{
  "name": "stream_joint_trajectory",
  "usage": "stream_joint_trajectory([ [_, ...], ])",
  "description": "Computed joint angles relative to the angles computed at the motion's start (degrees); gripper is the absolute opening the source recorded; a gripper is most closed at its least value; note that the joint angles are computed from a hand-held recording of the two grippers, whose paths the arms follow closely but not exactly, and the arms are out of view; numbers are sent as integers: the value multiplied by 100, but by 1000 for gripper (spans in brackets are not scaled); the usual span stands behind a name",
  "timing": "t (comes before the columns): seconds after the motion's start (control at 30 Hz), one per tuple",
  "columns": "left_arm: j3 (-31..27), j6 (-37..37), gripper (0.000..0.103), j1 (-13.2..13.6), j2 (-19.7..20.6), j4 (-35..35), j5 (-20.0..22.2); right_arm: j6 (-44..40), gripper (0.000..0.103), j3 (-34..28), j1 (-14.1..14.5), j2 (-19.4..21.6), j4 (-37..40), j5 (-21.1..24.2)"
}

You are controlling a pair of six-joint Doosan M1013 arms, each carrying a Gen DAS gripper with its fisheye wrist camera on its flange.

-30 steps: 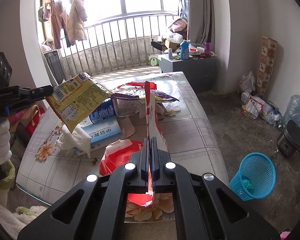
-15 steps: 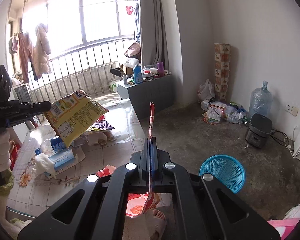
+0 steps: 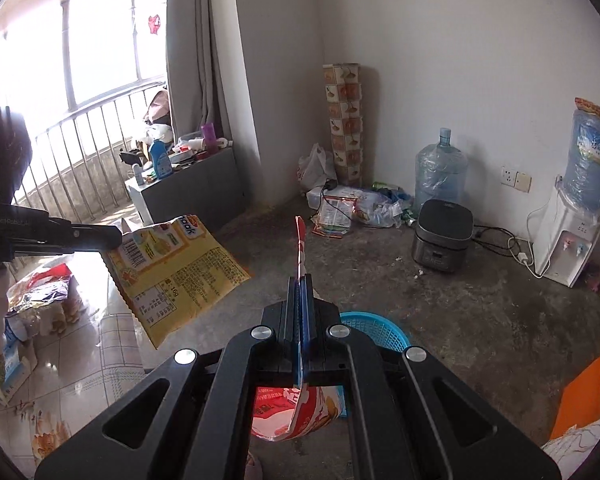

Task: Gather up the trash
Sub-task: 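Carry the snack bag to the blue wastebasket and open the right tool, then move both tools back to the table toward the white cloth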

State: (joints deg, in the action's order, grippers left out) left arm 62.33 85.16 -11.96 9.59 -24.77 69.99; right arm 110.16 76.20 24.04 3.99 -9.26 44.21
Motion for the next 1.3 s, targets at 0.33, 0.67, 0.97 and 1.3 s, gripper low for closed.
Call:
stream_joint_trajectory([
  [0.33,-1103,-297,8,-512,1473,508,721,-736,2,-176,-530,778,617,-27],
  [0.67,-1440,-1082,34,-638,2159,1049,908,-240,50,-24,-922,1178,1372,36],
  [0.97,-1167,-993,38,-617,1589,1325,350,657,51,364,-913,751,1167,-443],
  [1.3,-252,-454,82,-536,51,1411,-741,1950,90,369,-14,57,-943,-1031],
])
